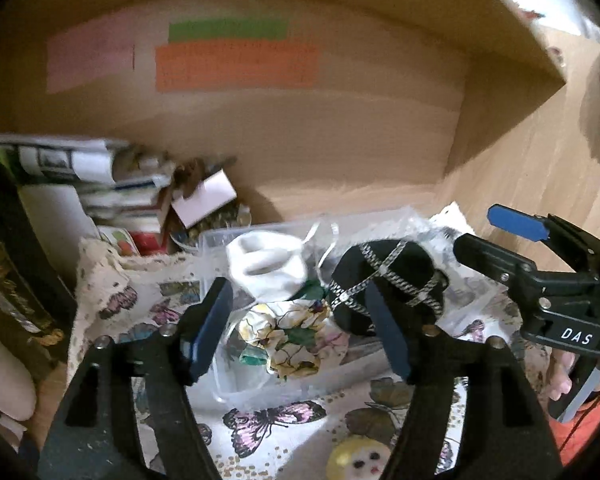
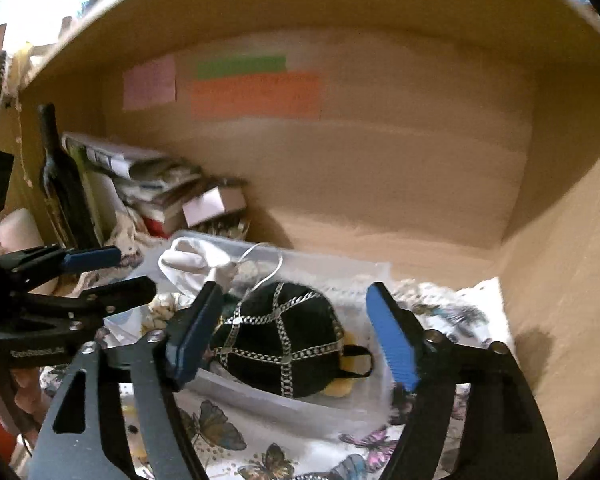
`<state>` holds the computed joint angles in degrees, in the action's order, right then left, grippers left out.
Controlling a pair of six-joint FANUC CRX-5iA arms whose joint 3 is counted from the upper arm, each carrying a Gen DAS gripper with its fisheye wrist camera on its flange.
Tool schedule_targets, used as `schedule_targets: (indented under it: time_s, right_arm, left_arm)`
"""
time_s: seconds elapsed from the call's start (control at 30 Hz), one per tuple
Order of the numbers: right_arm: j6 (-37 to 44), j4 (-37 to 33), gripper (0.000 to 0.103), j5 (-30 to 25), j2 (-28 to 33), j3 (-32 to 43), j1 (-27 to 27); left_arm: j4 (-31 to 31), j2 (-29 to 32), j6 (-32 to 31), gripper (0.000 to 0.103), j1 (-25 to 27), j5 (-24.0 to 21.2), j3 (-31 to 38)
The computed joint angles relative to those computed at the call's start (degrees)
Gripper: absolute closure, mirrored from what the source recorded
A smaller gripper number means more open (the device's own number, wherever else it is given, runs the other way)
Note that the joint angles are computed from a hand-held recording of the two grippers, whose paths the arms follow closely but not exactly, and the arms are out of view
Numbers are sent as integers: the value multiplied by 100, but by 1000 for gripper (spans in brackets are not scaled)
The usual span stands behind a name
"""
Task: Organize soft objects
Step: 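Grasp the yellow doll-face ball with the left tool while the right tool grasps the striped cord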
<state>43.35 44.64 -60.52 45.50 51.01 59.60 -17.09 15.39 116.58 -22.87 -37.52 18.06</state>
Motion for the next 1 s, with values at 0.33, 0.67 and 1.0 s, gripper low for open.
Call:
schedule_targets:
  time_s: [0.33,0.67,1.0]
  right_arm:
    - [-1243,1123,4,557,-1023,-1975,178]
    - [-1911,1150,2,495,-1584,-3127,361]
    - [-1748,208,7,342,-1683,-3380,407]
  left_arm:
    - [-861,-589,656,4,-381,178,-506]
    - [-779,-723,742,1,-570,-100,-912]
    - [117,-551,285,1,-433,-76,-1281]
